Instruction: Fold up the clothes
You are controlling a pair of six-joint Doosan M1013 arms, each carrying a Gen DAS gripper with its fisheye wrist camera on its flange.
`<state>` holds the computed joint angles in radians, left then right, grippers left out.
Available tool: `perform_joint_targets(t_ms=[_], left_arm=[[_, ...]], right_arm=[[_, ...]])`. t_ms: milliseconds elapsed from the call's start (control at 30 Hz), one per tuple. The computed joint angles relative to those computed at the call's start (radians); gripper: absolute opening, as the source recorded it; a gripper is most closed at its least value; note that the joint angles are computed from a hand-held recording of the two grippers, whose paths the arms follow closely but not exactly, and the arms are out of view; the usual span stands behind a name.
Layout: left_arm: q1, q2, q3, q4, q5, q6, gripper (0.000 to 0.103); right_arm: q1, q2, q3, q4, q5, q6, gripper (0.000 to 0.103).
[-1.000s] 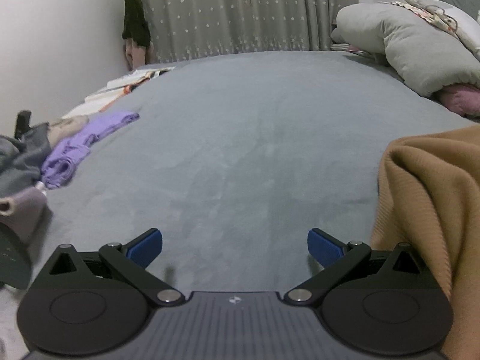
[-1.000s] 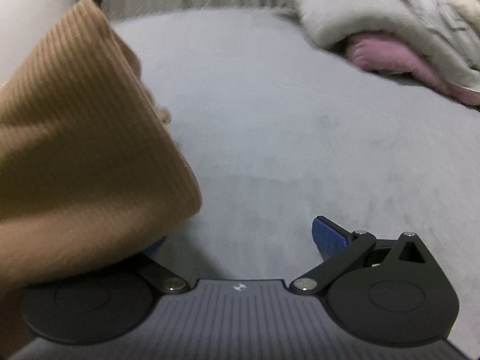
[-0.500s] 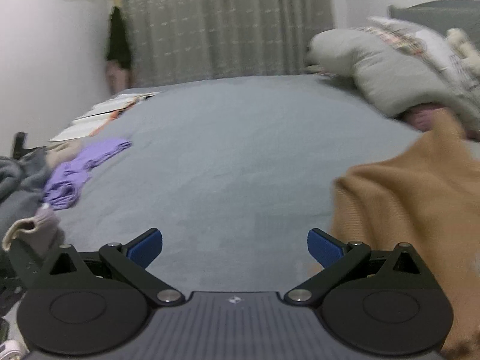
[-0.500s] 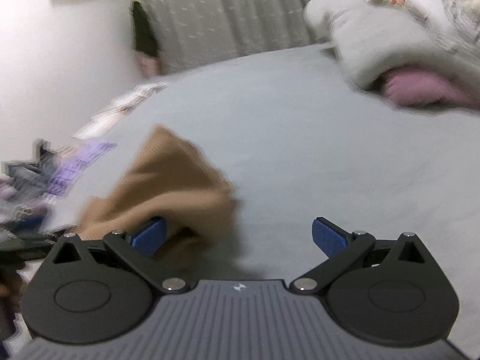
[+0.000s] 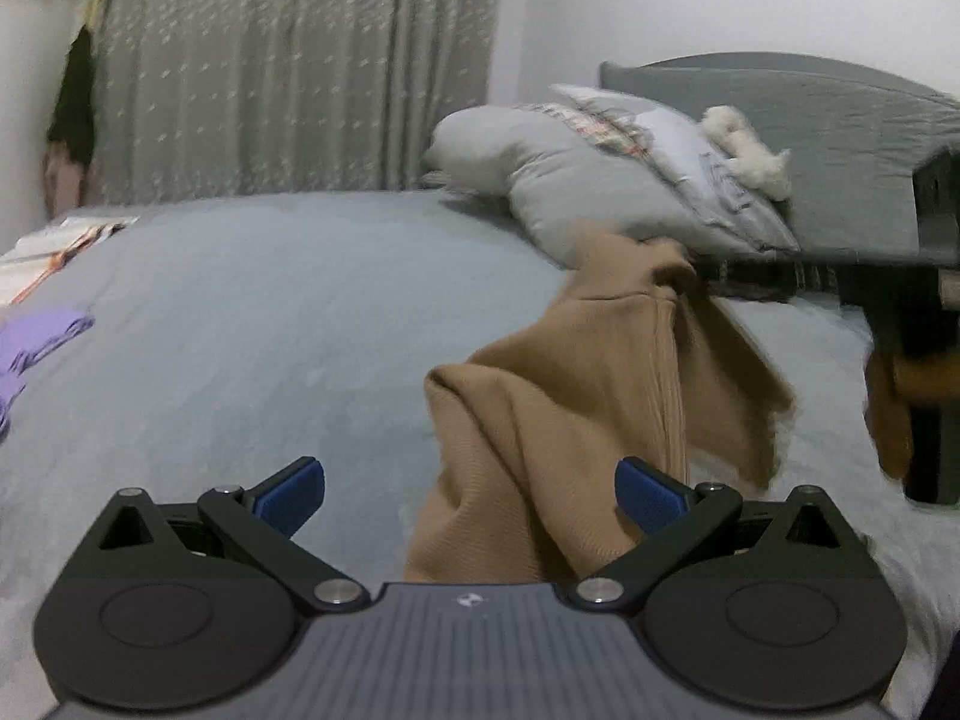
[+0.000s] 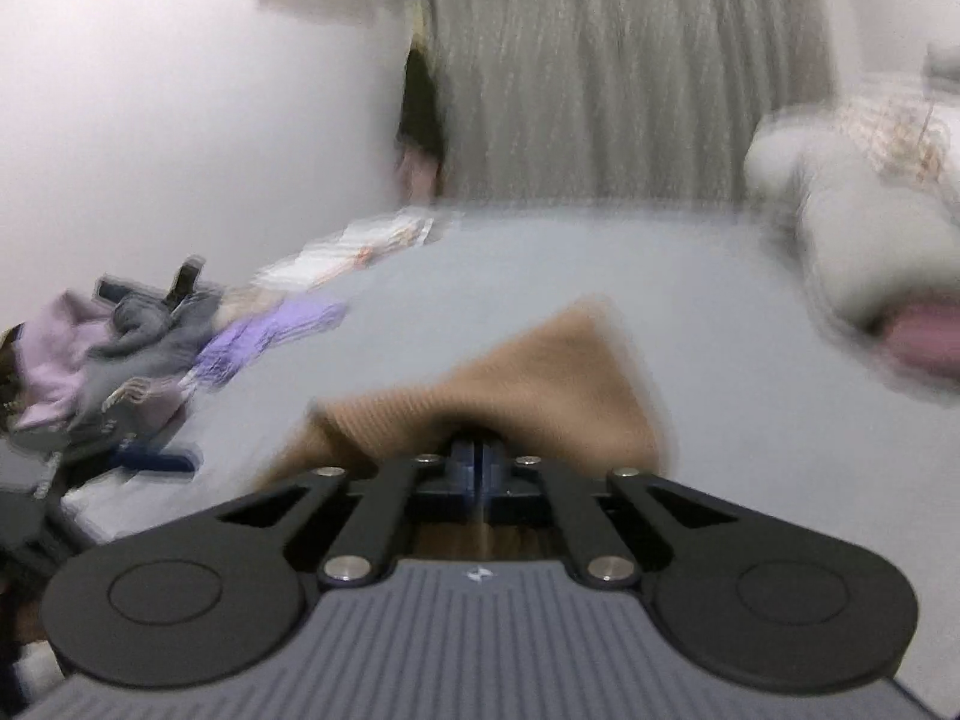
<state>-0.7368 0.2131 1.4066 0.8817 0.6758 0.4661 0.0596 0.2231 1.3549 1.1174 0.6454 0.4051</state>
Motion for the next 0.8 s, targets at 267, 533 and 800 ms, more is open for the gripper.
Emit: perform_joint_targets(t_ms=[267,533,800], left_arm=[[-0.037,0.040,-0.020,0.061,-0.101,0.159,0.103],[-0.092,0.178,-0.155,0.034,0.024,0.526,0.103],[-0.097,0.333,-0.369,0.002,0.258,0.824,0.078]], right_arm=[[-0.023,0.028,-0.060,-0.115,0.017,0.071,0.003],[-0.056,0.071,-0.111,-0.311,0.041,0.429,0.048],[-0.090,0.051,-0.078,-0.291,0.021,0.463,0.066]])
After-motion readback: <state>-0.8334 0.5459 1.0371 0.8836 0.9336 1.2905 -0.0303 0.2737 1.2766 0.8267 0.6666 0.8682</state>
